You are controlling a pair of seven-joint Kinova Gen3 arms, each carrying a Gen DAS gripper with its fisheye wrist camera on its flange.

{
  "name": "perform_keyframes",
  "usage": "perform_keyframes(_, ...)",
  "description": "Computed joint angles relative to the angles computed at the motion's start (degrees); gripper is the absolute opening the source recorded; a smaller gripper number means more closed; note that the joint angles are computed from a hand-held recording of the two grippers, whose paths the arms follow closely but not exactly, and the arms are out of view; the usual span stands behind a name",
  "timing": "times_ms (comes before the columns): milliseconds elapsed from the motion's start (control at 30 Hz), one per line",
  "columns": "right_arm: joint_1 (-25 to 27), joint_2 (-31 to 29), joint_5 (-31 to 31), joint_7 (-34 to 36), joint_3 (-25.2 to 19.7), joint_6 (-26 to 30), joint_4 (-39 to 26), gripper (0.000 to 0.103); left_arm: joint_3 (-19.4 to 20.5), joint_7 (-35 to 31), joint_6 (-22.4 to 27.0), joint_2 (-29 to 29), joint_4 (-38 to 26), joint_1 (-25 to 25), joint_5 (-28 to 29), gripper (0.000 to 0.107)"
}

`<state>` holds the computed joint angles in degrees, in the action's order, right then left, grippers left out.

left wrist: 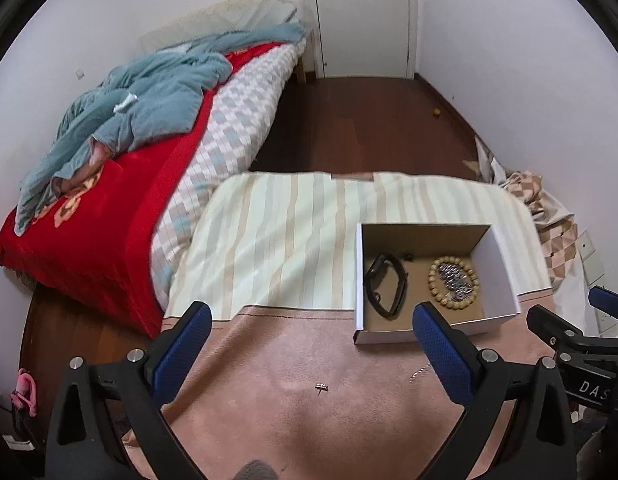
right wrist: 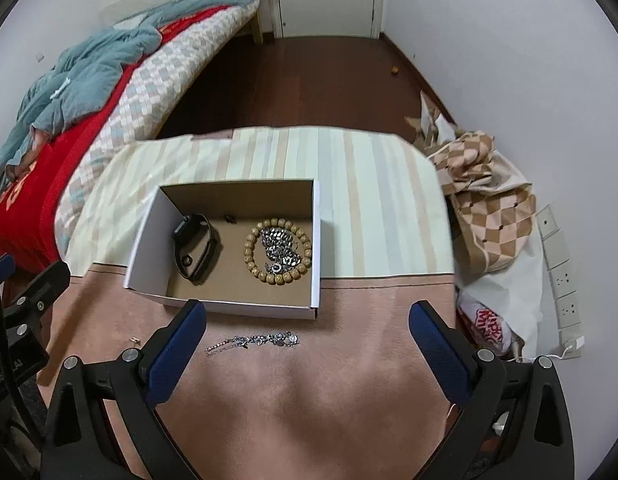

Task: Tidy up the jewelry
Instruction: 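Move both grippers back from the box toward the remaining jewelry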

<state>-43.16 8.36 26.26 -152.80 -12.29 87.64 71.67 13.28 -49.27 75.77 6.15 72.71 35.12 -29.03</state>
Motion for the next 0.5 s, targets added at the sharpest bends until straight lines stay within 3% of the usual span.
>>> perform_keyframes(500,-10.12,-2.07,13.27,-5.44,-4.19,13.64,-8.69,0.102,4.39,1.48,2.32,-5.69,-1.23,0.29,-3.01,0.103)
